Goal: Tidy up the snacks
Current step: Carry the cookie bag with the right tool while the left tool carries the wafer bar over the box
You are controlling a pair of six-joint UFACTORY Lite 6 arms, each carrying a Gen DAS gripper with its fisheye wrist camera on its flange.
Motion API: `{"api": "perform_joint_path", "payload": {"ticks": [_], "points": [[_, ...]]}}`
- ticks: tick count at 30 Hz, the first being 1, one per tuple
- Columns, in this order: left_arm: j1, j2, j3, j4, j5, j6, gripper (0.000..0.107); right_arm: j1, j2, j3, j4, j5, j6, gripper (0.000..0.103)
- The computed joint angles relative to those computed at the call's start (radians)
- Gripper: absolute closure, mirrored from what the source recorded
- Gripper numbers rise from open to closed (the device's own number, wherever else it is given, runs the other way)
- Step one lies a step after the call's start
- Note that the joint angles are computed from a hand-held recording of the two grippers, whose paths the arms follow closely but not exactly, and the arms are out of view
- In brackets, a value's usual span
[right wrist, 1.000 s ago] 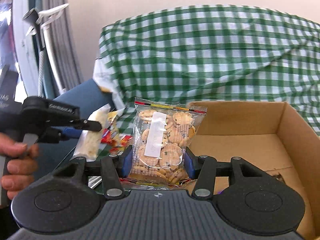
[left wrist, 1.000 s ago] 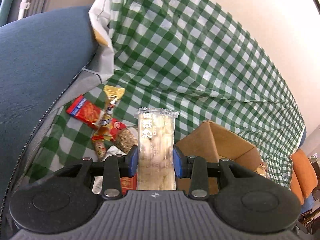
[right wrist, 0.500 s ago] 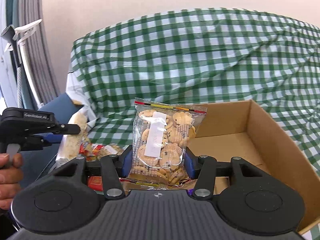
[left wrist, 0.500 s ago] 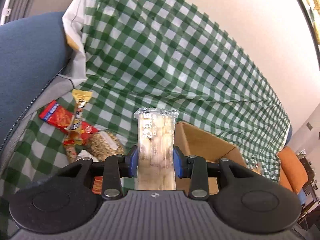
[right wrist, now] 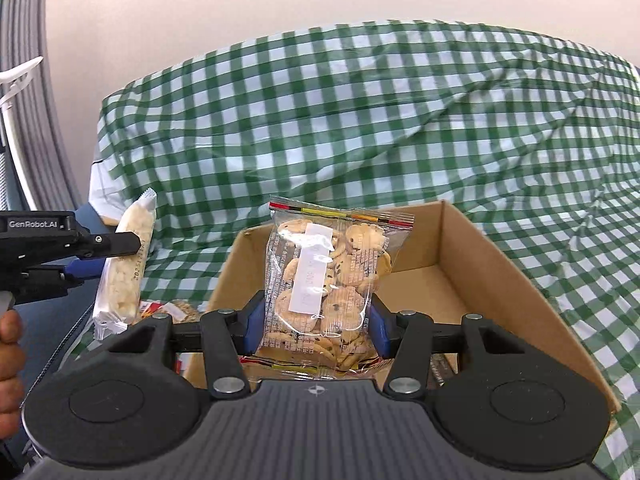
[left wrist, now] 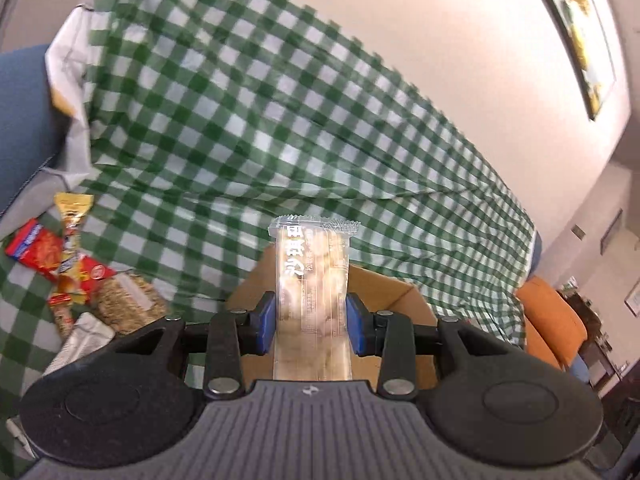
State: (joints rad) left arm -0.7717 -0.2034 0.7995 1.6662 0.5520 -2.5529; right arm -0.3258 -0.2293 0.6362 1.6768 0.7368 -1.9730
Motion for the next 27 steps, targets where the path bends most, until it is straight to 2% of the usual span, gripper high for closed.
{"api": "perform_joint_path", "payload": {"ticks": [8, 27], "points": [[-0.044, 0.076, 0.056, 0.087, 0.004, -0.040, 0.067, -0.022, 0.012, 0.008, 0.056, -0.034, -0.024, 0.050], [-0.063, 0.142, 0.098, 0.201, -0.015, -0.102, 0.067, -0.035, 0.020, 0.002, 0.131, -0.070, -0.064, 0.050]]}}
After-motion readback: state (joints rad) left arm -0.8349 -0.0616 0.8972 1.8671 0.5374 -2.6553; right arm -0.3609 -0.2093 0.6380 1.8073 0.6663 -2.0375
